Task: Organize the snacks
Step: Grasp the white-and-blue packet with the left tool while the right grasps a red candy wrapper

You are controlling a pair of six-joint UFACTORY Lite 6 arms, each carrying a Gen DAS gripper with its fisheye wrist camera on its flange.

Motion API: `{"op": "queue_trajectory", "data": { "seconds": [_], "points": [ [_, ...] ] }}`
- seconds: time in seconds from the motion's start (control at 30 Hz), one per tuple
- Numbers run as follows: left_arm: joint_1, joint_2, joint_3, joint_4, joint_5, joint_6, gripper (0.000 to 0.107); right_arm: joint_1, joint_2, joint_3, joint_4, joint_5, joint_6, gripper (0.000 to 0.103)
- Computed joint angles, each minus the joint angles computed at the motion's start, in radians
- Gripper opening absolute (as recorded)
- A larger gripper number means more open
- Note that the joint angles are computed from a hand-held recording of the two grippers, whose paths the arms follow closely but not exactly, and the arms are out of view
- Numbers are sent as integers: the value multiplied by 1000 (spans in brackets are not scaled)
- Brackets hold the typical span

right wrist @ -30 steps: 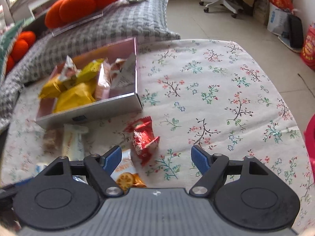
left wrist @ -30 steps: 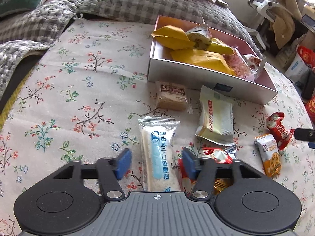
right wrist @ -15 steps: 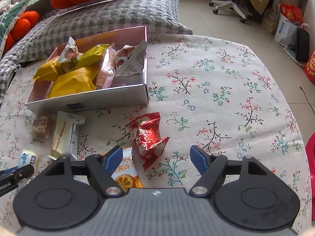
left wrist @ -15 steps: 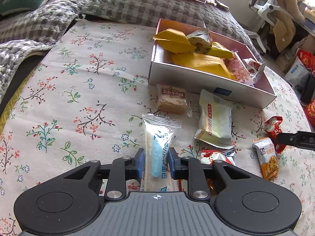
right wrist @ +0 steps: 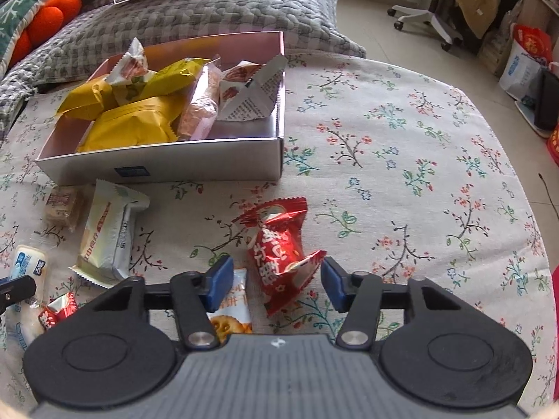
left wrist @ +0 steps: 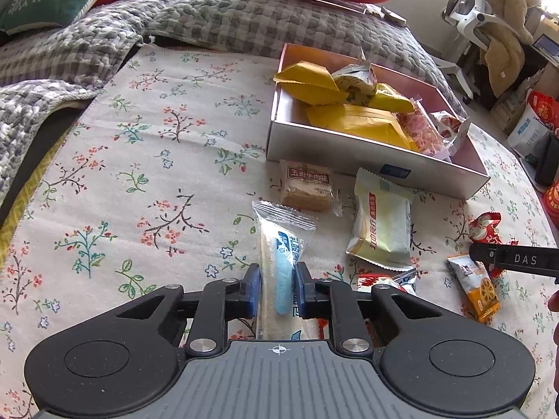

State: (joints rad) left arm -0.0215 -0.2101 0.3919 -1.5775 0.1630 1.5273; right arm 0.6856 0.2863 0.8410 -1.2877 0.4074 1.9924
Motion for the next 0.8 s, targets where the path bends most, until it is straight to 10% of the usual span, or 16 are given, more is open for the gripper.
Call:
{"op": "queue_trajectory", "data": {
  "seconds": [0.17,0.8],
  "points": [
    [-3,-4,0,-18,-4,15,17,-16,15,9,10,-22,-10,27],
    [11,-101,-21,-55,20,52,15,-9,-116,-80,-113,-75,239,24]
  ]
}}
